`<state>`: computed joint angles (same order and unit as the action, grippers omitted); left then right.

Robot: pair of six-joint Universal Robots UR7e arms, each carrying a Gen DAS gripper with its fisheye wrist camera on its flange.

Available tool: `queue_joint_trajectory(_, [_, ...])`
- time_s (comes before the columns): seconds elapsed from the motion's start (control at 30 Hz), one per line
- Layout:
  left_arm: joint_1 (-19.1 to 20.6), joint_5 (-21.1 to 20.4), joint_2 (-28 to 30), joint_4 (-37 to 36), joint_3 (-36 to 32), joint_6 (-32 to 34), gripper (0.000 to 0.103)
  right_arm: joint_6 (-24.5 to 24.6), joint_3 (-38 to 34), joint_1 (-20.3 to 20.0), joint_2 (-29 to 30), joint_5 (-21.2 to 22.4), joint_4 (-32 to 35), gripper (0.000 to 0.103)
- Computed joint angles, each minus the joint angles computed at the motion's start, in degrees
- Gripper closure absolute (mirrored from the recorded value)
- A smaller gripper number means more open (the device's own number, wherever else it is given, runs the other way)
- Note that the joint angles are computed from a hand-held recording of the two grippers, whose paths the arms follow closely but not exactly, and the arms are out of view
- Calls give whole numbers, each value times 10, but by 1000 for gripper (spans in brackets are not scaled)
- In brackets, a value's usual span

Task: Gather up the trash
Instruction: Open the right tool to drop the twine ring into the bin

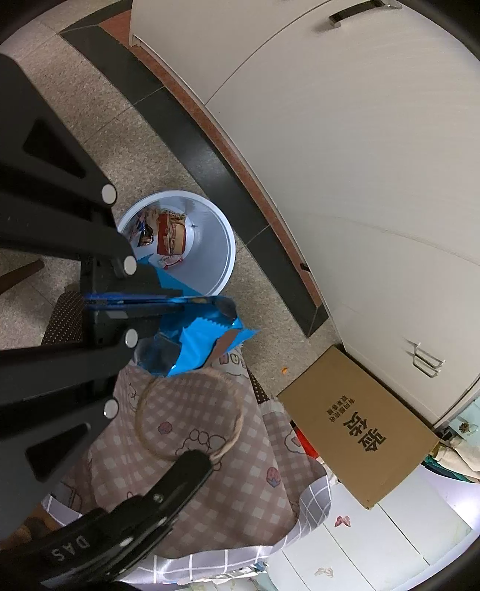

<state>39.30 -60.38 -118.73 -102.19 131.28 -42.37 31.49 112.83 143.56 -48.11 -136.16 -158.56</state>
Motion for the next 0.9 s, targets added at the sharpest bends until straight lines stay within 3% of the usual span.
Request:
queue_joint_trajectory(0.1, [6, 1, 8, -5, -1, 4, 101, -2, 1, -12, 7, -4, -6, 97])
queue_joint_trajectory(0.17, [10, 0, 14, -8, -2, 6, 101, 3, 2, -18, 9, -7, -3, 83])
queue_joint_trajectory(0.2, [11, 0, 16, -9, -2, 7, 101, 3, 6, -21, 9, -4, -11, 63])
queue_joint_trajectory(0.23, [12, 0, 17, -10, -2, 8, 101, 3, 11, -22, 8, -6, -22, 51])
queue_joint_trajectory(0.37, [15, -2, 26, -13, -1, 7, 101, 7, 18, -22, 7, -10, -23, 51])
queue_joint_trajectory(0.63, [8, -3, 53, -19, -2, 6, 101, 27, 20, 11, -3, -77, 33, 47])
queue_joint_trajectory(0.9, [0, 1, 94, -25, -6, -1, 98, 41, 44, 23, -20, -92, 44, 47])
